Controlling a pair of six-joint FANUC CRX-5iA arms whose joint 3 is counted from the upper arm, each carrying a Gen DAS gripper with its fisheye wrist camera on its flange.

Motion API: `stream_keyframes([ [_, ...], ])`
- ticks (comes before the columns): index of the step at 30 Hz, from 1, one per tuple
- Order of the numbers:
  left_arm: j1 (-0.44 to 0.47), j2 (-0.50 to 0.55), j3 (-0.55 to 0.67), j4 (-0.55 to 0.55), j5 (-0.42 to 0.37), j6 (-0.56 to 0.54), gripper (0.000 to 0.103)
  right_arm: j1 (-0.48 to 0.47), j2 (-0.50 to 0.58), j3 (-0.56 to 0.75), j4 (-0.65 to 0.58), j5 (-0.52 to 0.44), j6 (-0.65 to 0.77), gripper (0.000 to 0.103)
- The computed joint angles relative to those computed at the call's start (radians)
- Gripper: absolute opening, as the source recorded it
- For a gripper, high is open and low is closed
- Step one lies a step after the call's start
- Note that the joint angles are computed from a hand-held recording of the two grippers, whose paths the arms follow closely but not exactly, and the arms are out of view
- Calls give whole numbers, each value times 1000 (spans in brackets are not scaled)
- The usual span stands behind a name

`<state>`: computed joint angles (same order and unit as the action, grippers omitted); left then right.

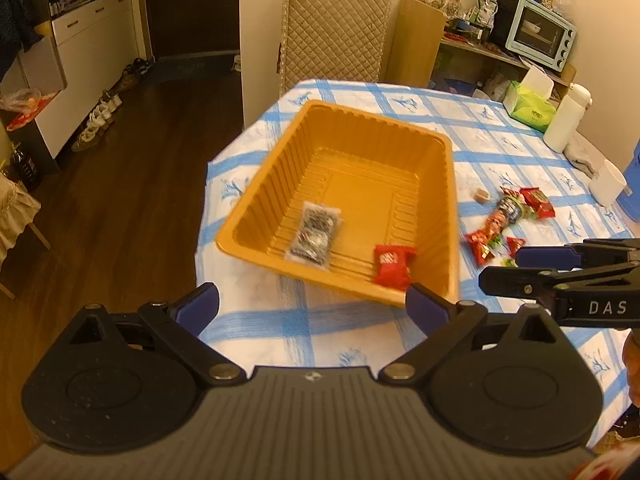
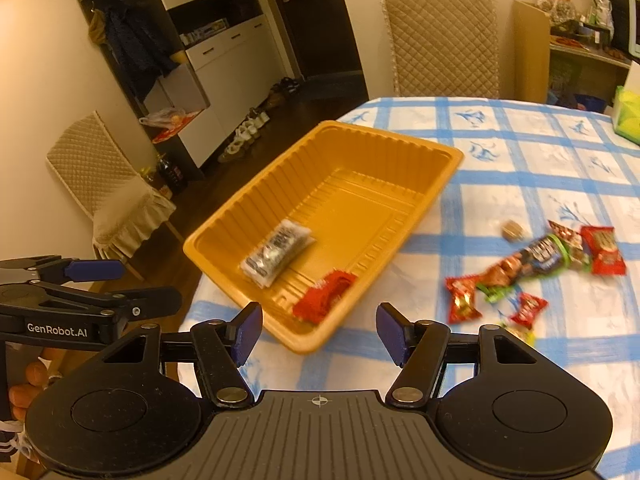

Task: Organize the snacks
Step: 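Open the left gripper over the tray while the right gripper releases the red packet, then move the left gripper to the yellow-green packet and grasp it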

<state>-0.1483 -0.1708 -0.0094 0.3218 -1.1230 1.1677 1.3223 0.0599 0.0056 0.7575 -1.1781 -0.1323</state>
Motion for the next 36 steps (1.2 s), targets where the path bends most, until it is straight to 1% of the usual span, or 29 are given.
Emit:
stream_keyframes([
  [9, -59, -42, -39, -20, -14, 51, 99, 54, -69, -63, -17, -56, -23, 64],
  [22, -200, -60, -53, -96, -28, 193, 95, 130, -187, -177, -67, -121, -61, 64],
  [29, -287, -46, -47, -119, -5, 247, 89, 171, -257, -236, -85, -172, -101, 64],
  [36, -388, 2, -25, -146, 33, 302, 83, 210, -339, -301, -95, -232, -145, 64],
])
